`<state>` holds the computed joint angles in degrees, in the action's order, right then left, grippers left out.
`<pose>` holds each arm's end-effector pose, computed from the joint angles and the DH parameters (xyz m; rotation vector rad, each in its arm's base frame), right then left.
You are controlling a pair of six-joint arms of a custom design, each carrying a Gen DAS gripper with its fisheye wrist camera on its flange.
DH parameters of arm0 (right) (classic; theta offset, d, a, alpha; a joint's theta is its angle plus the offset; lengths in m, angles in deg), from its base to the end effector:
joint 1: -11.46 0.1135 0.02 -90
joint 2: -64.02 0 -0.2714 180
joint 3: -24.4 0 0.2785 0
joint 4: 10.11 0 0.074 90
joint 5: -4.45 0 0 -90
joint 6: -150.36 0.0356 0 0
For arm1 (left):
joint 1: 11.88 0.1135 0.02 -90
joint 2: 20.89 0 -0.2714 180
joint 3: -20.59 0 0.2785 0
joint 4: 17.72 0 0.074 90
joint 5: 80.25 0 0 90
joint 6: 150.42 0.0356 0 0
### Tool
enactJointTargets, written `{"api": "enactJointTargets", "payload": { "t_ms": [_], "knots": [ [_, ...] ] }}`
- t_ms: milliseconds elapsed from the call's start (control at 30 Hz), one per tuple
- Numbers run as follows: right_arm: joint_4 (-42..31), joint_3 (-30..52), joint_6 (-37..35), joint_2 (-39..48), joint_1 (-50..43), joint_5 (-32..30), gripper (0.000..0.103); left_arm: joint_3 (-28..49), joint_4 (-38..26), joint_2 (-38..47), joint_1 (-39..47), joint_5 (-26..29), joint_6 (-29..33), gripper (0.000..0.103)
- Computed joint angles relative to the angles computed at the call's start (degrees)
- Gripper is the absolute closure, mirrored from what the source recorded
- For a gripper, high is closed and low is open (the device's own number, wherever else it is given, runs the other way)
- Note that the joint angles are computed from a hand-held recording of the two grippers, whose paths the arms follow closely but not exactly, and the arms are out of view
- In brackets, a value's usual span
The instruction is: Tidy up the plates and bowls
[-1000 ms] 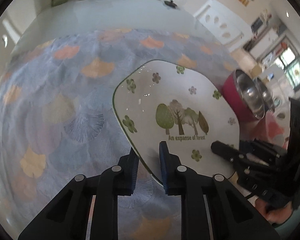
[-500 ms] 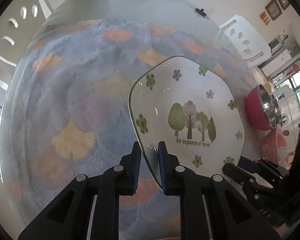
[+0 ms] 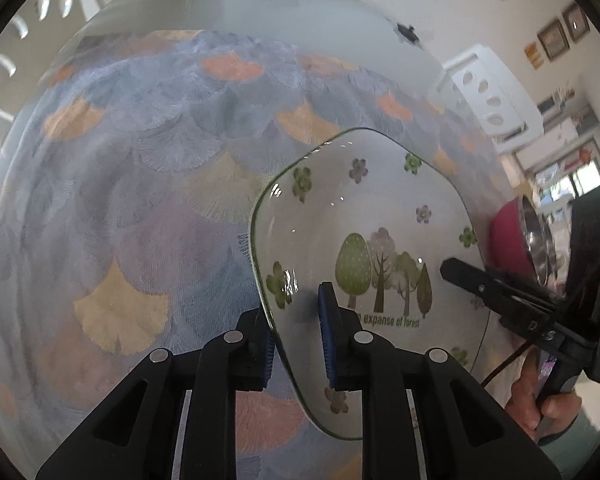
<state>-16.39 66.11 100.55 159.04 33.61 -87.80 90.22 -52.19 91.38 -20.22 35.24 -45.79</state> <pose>0.2455 0.1014 0.0660 0.4054 2.6452 0.4214 0.3455 -0.0661 0.0725 0.6343 2.7589 -0.6216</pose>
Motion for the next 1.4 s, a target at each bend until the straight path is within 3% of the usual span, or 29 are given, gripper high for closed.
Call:
{"api": "enactJointTargets", "payload": {
  "t_ms": [100, 233, 367, 467, 767, 1067, 1400],
  "knots": [
    [-5.3, 2.4, -4.3, -0.3, 4.7, 6.8, 0.074, -2.8, 2.0, -4.9, -0.9, -1.7, 1.9, 0.087],
    [-1.9, -2.0, -1.0, -5.8, 3.3, 1.9, 0.074, -3.3, 1.1, -6.7, -0.2, -1.0, 2.1, 0.087],
    [-6.9, -1.3, 1.1, -11.0, 7.6, 7.4, 0.074, -5.8, 1.5, -9.7, 1.3, 0.3, 1.8, 0.087],
    [-9.4, -0.4, 1.0, -12.7, 9.6, 8.3, 0.074, -7.5, 1.6, -13.1, 2.0, 0.6, 1.2, 0.087],
    [-23.0, 4.6, 3.8, -23.2, 19.6, 16.7, 0.074, -13.9, -7.0, -31.6, 10.4, 6.0, 4.9, 0.087],
    [-36.5, 12.9, 17.9, -25.3, 39.9, 28.3, 0.074, -17.1, -24.1, -47.1, 27.7, 13.0, 19.1, 0.087],
    [-41.0, 18.3, 30.1, -16.5, 53.6, 29.0, 0.074, -19.8, -38.8, -46.9, 47.0, 14.5, 41.8, 0.087]
  ]
}}
